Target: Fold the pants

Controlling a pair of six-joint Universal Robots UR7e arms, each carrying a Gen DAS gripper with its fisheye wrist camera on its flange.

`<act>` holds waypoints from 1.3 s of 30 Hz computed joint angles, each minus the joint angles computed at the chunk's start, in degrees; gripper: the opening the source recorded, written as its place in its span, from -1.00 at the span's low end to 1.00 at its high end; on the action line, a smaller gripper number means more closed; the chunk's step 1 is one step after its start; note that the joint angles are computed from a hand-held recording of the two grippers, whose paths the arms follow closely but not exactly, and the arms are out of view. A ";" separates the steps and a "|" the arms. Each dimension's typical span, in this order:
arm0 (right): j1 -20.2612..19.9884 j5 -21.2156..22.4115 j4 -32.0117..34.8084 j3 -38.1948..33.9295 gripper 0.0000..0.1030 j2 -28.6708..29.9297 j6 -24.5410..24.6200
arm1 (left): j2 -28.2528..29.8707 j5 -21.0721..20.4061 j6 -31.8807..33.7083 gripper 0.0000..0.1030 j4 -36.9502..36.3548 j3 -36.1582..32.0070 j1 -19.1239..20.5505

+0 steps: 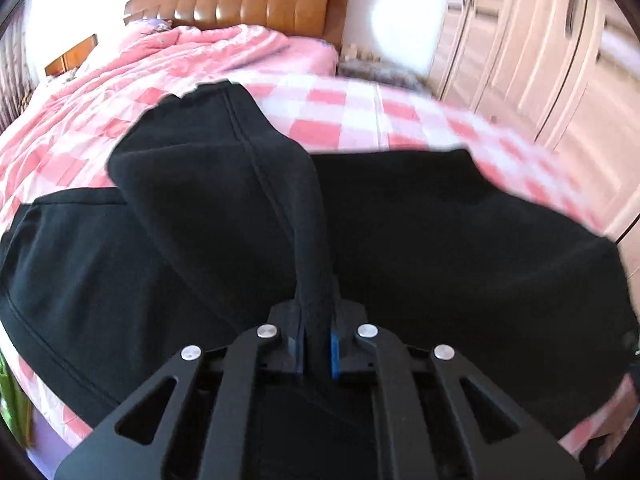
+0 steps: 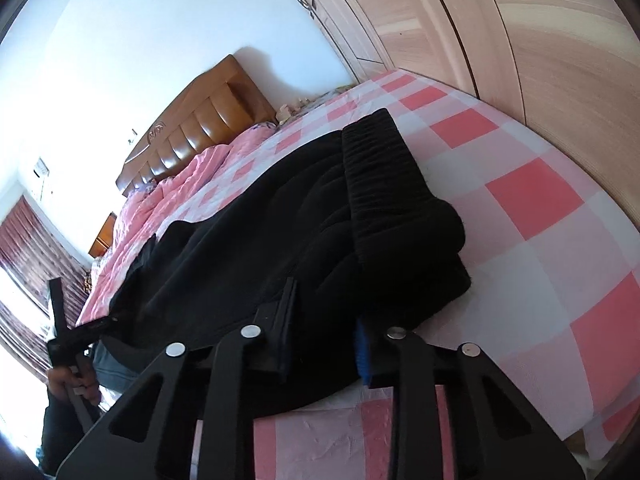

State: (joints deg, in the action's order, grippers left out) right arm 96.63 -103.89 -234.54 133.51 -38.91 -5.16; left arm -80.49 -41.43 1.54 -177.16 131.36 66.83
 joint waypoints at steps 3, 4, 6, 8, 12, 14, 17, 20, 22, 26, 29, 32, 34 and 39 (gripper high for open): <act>0.21 2.25 -1.91 0.57 -0.61 0.08 -0.27 | -3.22 2.66 6.93 -0.85 -9.41 4.43 -3.61; 0.72 2.40 -2.60 0.57 -0.62 0.11 -0.74 | -4.38 3.54 9.30 -0.85 -11.44 5.85 -5.13; 1.47 2.79 -3.30 0.54 -0.62 0.14 -1.70 | -5.86 5.74 11.50 -0.85 -13.88 7.85 -7.29; 1.91 2.04 -1.76 0.37 -0.62 0.08 -1.40 | -6.86 7.30 11.83 -0.84 -13.97 9.08 -8.02; -1.01 2.74 -0.30 1.20 -0.67 1.13 2.05 | -6.03 6.22 7.81 -0.84 -7.45 9.53 -4.04; -1.49 3.46 -0.86 1.75 -0.69 0.90 2.08 | -4.09 7.03 9.66 -0.84 -10.16 10.57 -3.13; 0.96 -0.12 -1.58 1.06 -0.69 0.78 0.84 | -2.19 8.96 13.97 -0.83 -16.45 12.26 -4.12; 2.99 -3.86 -3.42 0.38 -0.70 1.34 0.12 | -5.27 6.26 10.25 -0.82 -11.82 11.92 -3.61; 2.78 -4.64 -2.41 0.32 -0.70 1.33 0.86 | -4.56 6.90 11.54 -0.82 -13.02 12.03 -3.59; 0.89 -3.39 -2.27 1.01 -0.70 1.98 1.85 | -1.11 9.09 14.65 -0.70 -18.46 12.45 -3.63; 1.81 -5.13 -1.71 0.81 -0.70 1.85 0.89 | -2.04 8.72 13.60 -0.70 -17.06 12.74 -3.74; 3.48 -7.53 -2.61 0.05 -0.72 2.53 0.00 | -3.44 7.79 12.72 -0.73 -16.02 13.26 -3.74; 3.52 -7.64 -1.64 0.05 -0.72 2.15 0.38 | -3.55 8.23 12.71 -0.73 -15.64 13.45 -4.03; 2.36 -6.99 0.10 0.36 -0.71 1.57 1.04 | -2.55 9.23 13.33 -0.65 -16.40 14.05 -4.20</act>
State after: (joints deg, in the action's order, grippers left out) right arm 98.99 -110.87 -234.44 133.87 -37.34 -4.11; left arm -83.04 -32.20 14.87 -193.56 145.41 62.63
